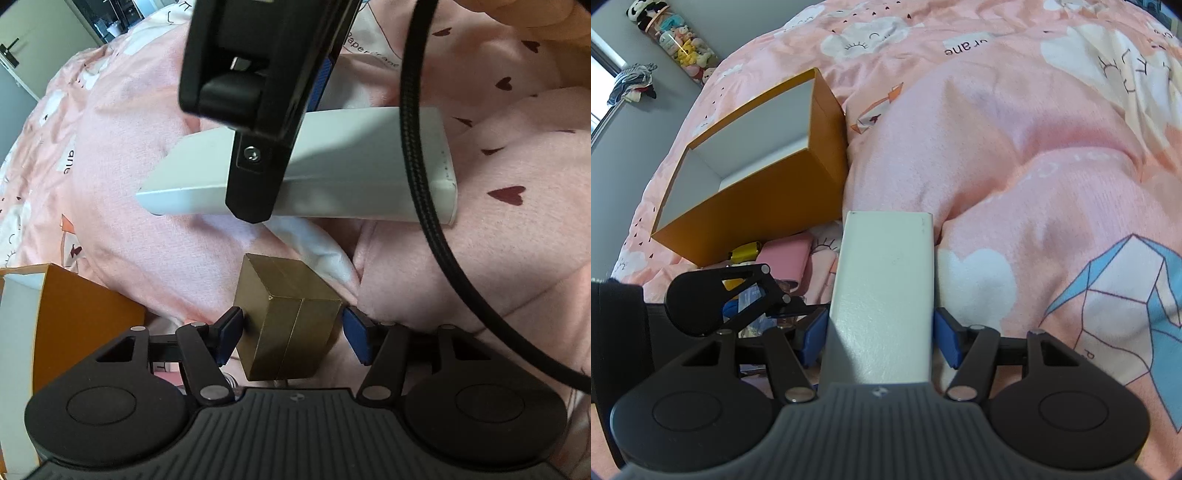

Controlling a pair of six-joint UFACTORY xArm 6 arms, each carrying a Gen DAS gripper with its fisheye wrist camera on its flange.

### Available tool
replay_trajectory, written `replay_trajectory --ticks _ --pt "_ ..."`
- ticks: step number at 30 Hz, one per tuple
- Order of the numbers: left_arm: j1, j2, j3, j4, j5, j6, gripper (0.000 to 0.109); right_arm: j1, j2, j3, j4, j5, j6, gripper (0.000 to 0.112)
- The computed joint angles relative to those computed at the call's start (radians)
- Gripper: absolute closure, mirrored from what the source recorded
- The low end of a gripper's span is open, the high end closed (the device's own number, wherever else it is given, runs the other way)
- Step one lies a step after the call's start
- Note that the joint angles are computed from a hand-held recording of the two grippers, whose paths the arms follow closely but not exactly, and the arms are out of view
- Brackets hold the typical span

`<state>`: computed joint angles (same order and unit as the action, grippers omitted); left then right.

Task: Organize objects
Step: 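Grasp the gold cube with the left tool while the right tool holds the white box, then carry the white box and gold cube over the orange box with both tools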

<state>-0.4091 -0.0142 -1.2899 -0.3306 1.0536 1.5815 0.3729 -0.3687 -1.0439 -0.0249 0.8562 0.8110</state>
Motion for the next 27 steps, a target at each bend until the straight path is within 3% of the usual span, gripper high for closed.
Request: replay_trajectory --ticks 11,19,27 --pt "0.09 0.001 -0.026 -0.192 0.022 -0.106 0.053 0.008 0.005 -0.034 -0.016 0.036 -0.013 0.049" --pt "0.226 0.077 -0.196 -0.434 0.084 -0.376 0.055 0.018 0.086 -0.171 -0.064 0.06 -0.051 0.049" --pt "0.28 0.211 -0.429 -0.553 -0.038 -0.624 0.056 0.026 0.295 -0.452 -0.074 0.083 -0.148 0.049"
